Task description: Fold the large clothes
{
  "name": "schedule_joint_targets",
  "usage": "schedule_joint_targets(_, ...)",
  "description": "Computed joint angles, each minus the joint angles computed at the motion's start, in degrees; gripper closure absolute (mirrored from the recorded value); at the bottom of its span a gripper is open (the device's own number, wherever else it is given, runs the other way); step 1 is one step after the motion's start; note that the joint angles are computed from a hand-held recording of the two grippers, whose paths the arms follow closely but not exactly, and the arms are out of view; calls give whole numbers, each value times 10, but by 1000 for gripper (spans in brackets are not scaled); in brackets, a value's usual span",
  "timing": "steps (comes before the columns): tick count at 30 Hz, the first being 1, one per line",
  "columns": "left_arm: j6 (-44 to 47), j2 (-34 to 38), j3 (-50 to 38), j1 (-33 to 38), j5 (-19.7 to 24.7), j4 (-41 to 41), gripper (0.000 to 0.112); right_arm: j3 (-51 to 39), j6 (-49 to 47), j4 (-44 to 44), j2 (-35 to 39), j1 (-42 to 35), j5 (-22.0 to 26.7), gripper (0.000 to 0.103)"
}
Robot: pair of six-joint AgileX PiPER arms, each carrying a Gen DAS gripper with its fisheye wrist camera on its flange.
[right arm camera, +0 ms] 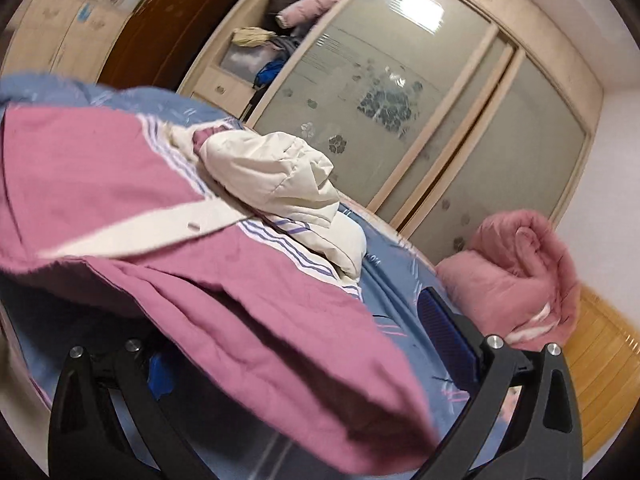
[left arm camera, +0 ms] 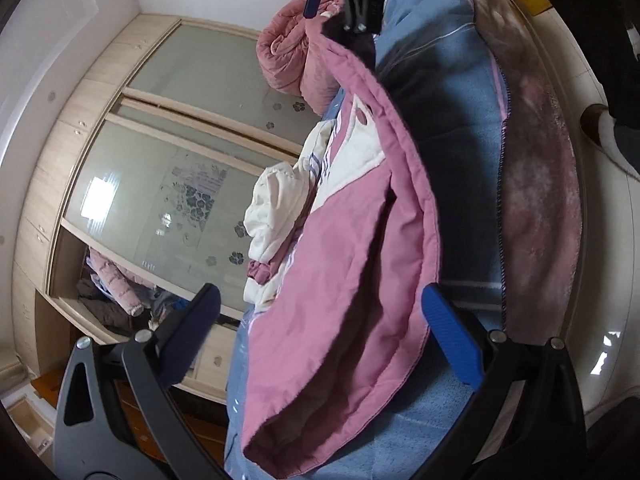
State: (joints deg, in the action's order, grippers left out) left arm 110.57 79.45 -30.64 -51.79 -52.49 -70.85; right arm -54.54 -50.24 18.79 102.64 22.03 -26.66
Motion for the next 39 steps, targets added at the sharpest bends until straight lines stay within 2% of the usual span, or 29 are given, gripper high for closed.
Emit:
schedule_joint_targets(2, 3, -1, -5, 8, 13, -13, 12, -2, -11, 21, -4, 6, 7, 2)
schedule_joint_targets(6, 40, -49, -14, 25, 119, -55, 12, 1, 9, 22, -4, 4, 19, 2)
schedule_joint_targets(7, 40, -48, -15, 24, 125, -56, 12, 6, 27, 6, -1, 0, 17, 2)
schedule_joint_targets(9, 39, -26, -20, 19, 108, -54, 12, 5, 55, -9, -6, -8, 32, 2)
schedule_joint_targets(12, 54, -4, -32, 30, 121, -71, 12, 5, 81, -20, -8, -13, 41, 2)
schedule_joint_targets(19, -5, 69, -79, 38, 30, -58, 12, 29, 77, -19, -11, -14, 17, 2)
schedule_joint_targets(21, -11, 80, -87, 41, 5, -58, 12, 48, 62, -11, -13, -9, -7, 2)
schedule_joint_targets(25, -25, 112, -104, 45, -72, -55, 12, 92, 33, -7, -15, 5, -57, 2)
schedule_joint_targets(28, -30, 114, -110, 46, -92, -61, 12, 134, -48, 13, 3, 38, -140, 2)
schedule_joint_targets(31, -40, 108, -113, 40, -105, -63, 12, 167, -161, 46, 53, 83, -250, 2)
schedule_joint_targets(32, -49, 102, -107, 37, -104, -53, 12, 172, -198, 65, 77, 99, -287, 2)
schedule_joint_targets(34, -62, 84, -93, 29, -86, -38, 12, 171, -233, 91, 108, 118, -324, 2)
schedule_joint_targets(36, -65, 80, -97, 29, -68, -46, 12, 169, -242, 101, 120, 125, -337, 2)
schedule_joint_targets(39, -49, 86, -132, 56, -19, -96, 12, 160, -248, 116, 121, 133, -328, 2)
